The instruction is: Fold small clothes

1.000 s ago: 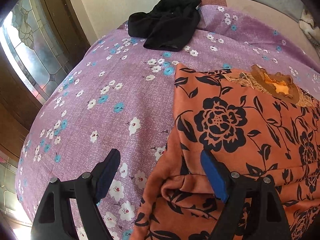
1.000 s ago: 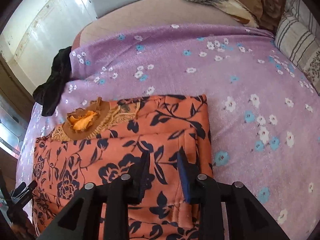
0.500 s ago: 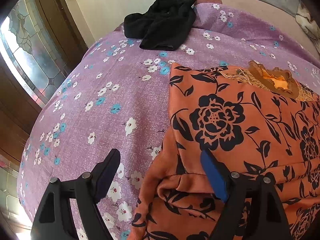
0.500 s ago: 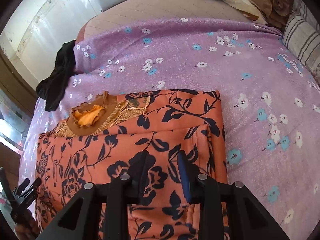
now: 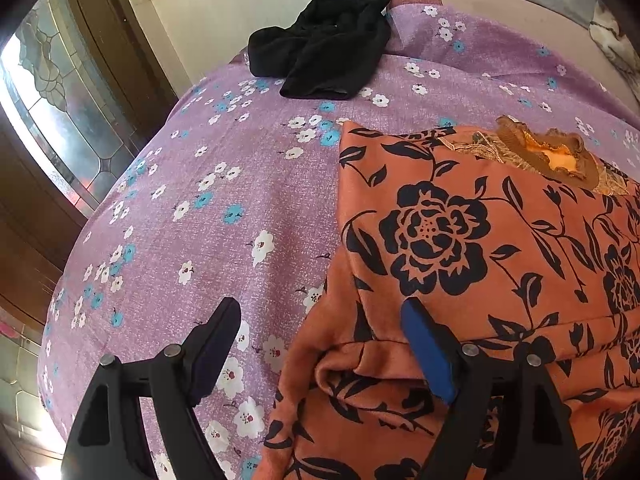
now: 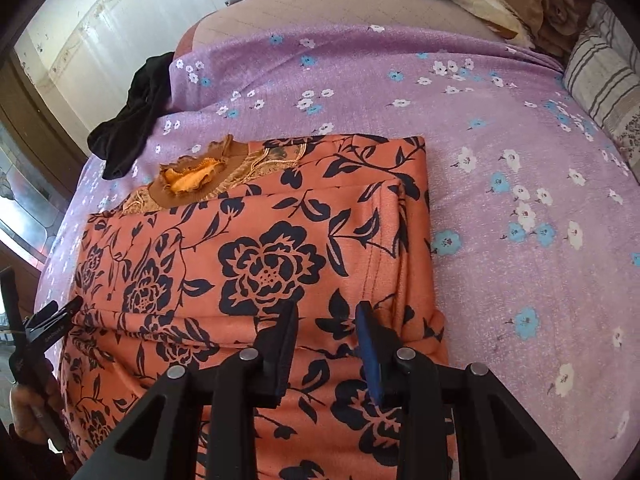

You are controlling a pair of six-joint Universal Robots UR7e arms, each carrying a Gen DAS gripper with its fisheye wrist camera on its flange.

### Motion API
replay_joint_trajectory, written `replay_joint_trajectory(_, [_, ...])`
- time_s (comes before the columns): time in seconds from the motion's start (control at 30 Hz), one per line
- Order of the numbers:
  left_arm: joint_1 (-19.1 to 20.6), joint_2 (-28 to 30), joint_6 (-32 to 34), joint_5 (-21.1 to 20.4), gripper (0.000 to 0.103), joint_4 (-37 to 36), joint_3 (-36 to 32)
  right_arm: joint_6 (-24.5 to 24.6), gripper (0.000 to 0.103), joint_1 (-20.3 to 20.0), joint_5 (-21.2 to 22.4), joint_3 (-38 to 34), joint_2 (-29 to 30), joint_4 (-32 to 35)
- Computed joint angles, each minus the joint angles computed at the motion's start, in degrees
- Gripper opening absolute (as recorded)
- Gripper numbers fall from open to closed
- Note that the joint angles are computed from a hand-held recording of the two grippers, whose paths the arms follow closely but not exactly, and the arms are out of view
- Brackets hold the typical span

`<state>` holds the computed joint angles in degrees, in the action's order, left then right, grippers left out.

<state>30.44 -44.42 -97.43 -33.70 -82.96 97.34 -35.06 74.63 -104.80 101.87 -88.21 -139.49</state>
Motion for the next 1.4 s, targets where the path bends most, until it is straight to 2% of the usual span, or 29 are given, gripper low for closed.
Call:
replay_joint_trajectory(0.13, [-0.79,0.17,-0.42,1.25,0.083,0.67,-0.21,-1.39,0.033,-1.09,1.63,0.14,-0.86,-0.83])
replay_joint_trajectory(0.33, [-1.75,1.3,-0.54,3.74,0.083,2.71,-1.44,-3.28,0.033,-2.73,6.33,0.67,-1.02,-1.62])
replay_joint_trajectory(0.5, [-2.42,2.85,-0.68,5.66,0.083,6.15,-2.98,-2.63,0.034,-2.66,6.71,-0.52,0.83,-0.1])
replay_joint_trajectory(0.77, [-2.86,4.06,2.22,6.73,0.083,5.23,-3.48,-2.33,0.033,-2.24,5.33,-0.76,2.07,1.0])
replay_joint_trajectory(0.97, [-2.72,3.8,3.7,6.39,0.083,2.66,-2.85,-1.46,0.033,-2.31,6.8,-1.01,1.32,1.08])
replay_joint_trajectory(1.27, [-2.24,4.06,2.83,5.32,0.083,3.54,-3.01,0.39,0.033,-2.8,7.05,-1.81,1.64,3.11])
replay_joint_trajectory(1.4, [-3.06,3.81,3.3,6.31,0.083,2.57,-2.58,0.43,0.033,-3.06,8.5,-1.35,0.66,2.7])
